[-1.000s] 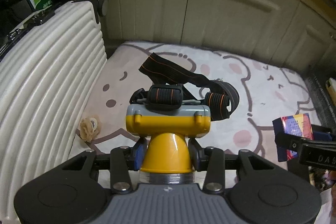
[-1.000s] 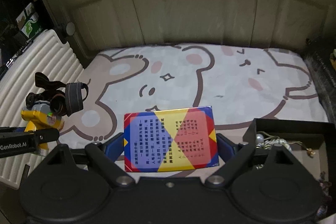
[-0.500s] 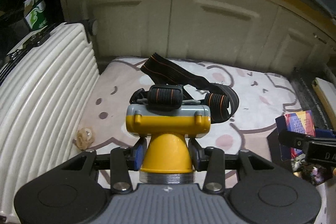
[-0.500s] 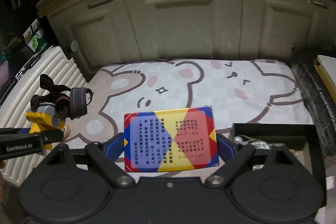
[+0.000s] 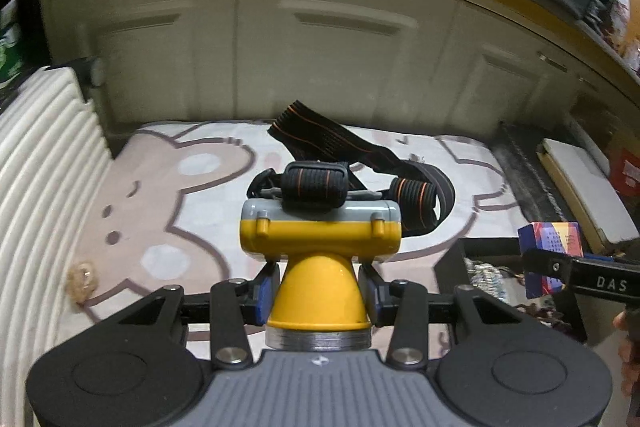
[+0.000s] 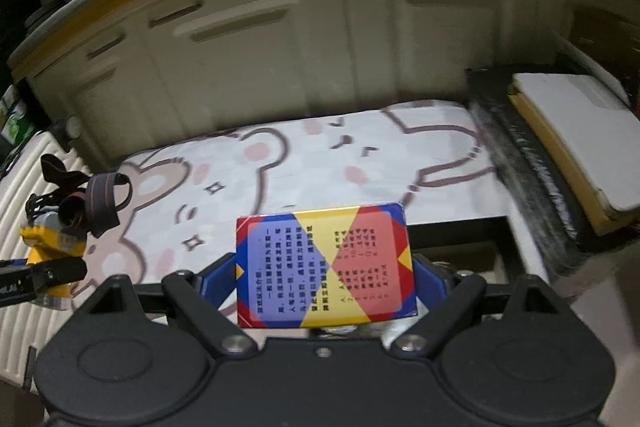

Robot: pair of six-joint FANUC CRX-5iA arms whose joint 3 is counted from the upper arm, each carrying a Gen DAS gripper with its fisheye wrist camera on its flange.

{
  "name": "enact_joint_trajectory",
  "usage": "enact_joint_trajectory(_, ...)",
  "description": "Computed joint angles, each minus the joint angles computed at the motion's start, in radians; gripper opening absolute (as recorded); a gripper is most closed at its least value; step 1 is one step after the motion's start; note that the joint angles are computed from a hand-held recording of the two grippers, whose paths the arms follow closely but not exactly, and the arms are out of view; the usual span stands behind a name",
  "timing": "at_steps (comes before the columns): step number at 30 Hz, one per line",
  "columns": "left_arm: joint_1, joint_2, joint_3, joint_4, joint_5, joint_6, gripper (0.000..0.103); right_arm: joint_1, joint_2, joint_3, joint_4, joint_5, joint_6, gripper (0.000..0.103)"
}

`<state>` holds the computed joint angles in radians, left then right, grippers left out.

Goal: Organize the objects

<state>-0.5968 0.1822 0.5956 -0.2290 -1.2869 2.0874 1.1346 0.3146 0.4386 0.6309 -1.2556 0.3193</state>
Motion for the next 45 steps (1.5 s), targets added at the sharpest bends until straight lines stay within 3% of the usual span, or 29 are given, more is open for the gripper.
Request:
enact_joint_trajectory(12,-0.030,0.080,0.059,0.068,0.047,-0.073,0.044,-0.058,-0.006,-0.047,-0.036,-0.074,0.022,0.091)
enact_joint_trajectory(24,-0.038,0.120,0.072,0.124,0.092,-0.147,0.044,-0.109,0.033,-0.079,-0.063,-0.095,0.046,0.092)
enact_joint_trajectory(28,-0.041,0.138,0.083,0.136,0.095,-0.164,0.044,-0.106,0.032,-0.101,-0.042,-0.088,0.057,0.098)
enact_joint_trajectory(32,-0.045,0.155,0.094,0.150,0.099,-0.174,0.044,-0.105,0.010,-0.103,-0.046,-0.081,0.061,0.098)
enact_joint_trajectory(37,-0.053,0.175,0.101,0.180,0.117,-0.205,0.044,-0.098,-0.080,-0.147,-0.084,-0.025,-0.028,0.087)
enact_joint_trajectory(45,-0.078,0.241,0.132,0.270,0.118,-0.430,0.044,-0.042,-0.196,-0.257,0.066,0.001,-0.253,0.087)
